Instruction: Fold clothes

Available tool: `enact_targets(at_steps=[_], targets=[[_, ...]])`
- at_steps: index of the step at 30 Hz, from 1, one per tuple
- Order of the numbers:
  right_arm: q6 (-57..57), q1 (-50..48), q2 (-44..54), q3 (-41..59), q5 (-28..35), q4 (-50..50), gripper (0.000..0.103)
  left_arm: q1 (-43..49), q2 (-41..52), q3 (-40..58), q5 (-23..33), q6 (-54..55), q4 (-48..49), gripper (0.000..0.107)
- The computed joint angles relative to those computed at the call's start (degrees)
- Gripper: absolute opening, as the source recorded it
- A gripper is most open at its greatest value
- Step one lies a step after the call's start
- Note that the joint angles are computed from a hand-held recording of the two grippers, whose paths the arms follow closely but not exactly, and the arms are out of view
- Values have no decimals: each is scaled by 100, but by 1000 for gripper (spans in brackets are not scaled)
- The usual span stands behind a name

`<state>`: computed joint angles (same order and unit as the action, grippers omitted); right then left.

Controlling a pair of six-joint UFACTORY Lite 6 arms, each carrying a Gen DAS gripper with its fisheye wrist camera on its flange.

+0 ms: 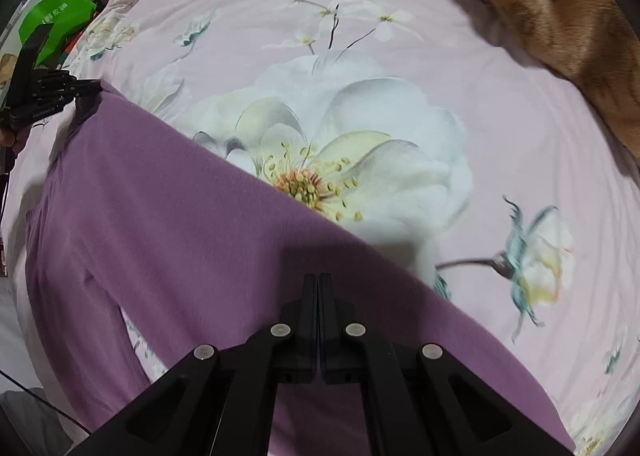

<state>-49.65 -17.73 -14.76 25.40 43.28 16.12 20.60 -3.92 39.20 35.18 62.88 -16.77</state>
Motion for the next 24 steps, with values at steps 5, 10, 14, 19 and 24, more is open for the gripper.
enact_targets(at_steps=[5,10,14,19,24], targets=[[-149,-86,-660,-164,351,-218,1,-1,-419,-97,263,20,74,6],[-583,-150,35,16,-202,-95,26,93,269,227,18,147,84,6],[-1180,6,540,136,-380,141,29,140,641,382,-125,227,72,6],[-1441,169,1185,458,-559,185,29,96,837,433,-255,177,119,6],[-1762,68,1461,782,-503,382,34,97,980,473,-332,192,132,7]])
